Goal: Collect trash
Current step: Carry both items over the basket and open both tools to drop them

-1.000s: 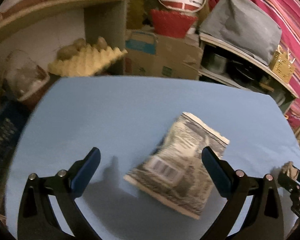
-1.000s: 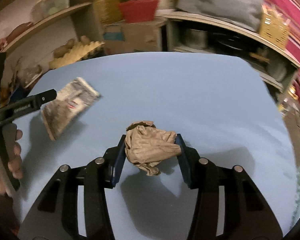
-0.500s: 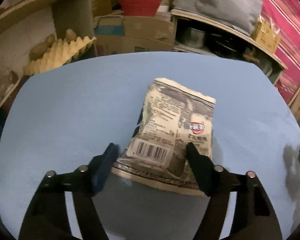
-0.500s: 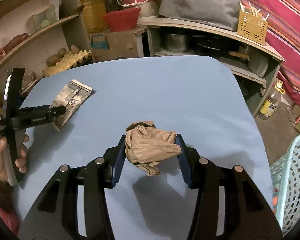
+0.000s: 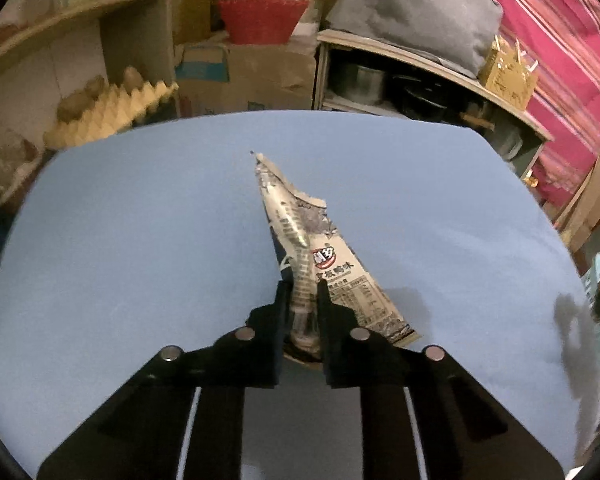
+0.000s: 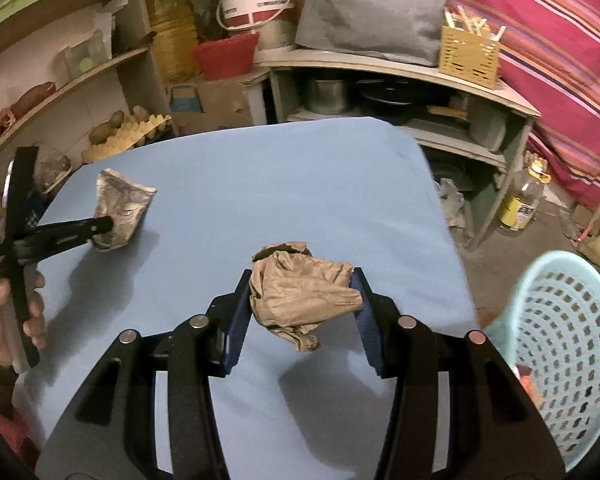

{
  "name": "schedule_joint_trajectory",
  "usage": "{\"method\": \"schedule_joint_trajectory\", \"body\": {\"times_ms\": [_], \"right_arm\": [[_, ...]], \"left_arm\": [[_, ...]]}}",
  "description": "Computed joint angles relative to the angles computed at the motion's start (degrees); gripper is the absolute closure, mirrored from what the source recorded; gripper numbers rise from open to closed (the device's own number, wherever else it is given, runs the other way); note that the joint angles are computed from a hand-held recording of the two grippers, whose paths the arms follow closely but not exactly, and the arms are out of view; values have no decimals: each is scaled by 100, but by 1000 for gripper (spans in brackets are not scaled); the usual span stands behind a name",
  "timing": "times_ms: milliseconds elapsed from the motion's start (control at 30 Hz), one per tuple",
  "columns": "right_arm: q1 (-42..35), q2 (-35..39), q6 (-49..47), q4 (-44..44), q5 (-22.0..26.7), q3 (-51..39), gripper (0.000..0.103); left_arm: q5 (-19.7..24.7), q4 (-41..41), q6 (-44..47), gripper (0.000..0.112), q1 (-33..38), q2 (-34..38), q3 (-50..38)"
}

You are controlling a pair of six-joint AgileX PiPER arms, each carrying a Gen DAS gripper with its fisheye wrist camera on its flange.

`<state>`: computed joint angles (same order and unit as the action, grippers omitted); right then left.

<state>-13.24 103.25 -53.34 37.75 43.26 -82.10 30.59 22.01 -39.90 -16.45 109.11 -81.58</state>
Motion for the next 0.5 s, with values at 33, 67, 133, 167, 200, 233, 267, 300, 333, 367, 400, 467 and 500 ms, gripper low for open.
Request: {"method": "schedule_joint_trajectory", "body": {"times_ms": [33, 67, 133, 167, 200, 233, 267, 300, 333, 367, 400, 467, 500], "right_arm": [[-97, -16, -54, 57, 68, 7, 55], [-258, -31, -156, 151, 195, -4, 55], [-495, -93, -336, 257, 323, 31, 55], [-630, -140, -442, 299, 378, 56, 55], [-771, -181, -553, 348, 436, 70, 55], [-923, -218, -658, 394, 496, 71, 55], [-1038, -245, -737, 429, 539, 68, 55], [-1171, -263, -832, 467, 591, 50, 55], [-1303, -284, -928, 503, 633, 38, 55], [-1508, -286, -1053, 563, 709, -16, 55], [-1637, -262, -1096, 598, 782, -85, 55], [-1996, -128, -1177, 703, 1032, -308, 55], [-2101, -61, -1188, 724, 1110, -406, 55]], "left_arm": [[30, 191, -216, 99, -109, -49, 57], [62, 383, -456, 99, -238, -104, 127], [141, 792, -920, 99, -473, -194, 246], [227, 1024, -1178, 99, -637, -226, 277], [303, 1179, -1359, 99, -782, -255, 287], [349, 1313, -1527, 99, -932, -294, 299], [407, 1479, -1711, 99, -1099, -318, 291], [464, 1634, -1882, 99, -1229, -331, 292], [553, 1795, -2065, 99, -1407, -329, 247], [624, 1883, -2200, 99, -1586, -329, 202], [692, 1899, -2233, 99, -1689, -309, 133], [911, 1965, -2312, 99, -1937, -209, -121], [1012, 1956, -2314, 99, -2071, -146, -300]]}}
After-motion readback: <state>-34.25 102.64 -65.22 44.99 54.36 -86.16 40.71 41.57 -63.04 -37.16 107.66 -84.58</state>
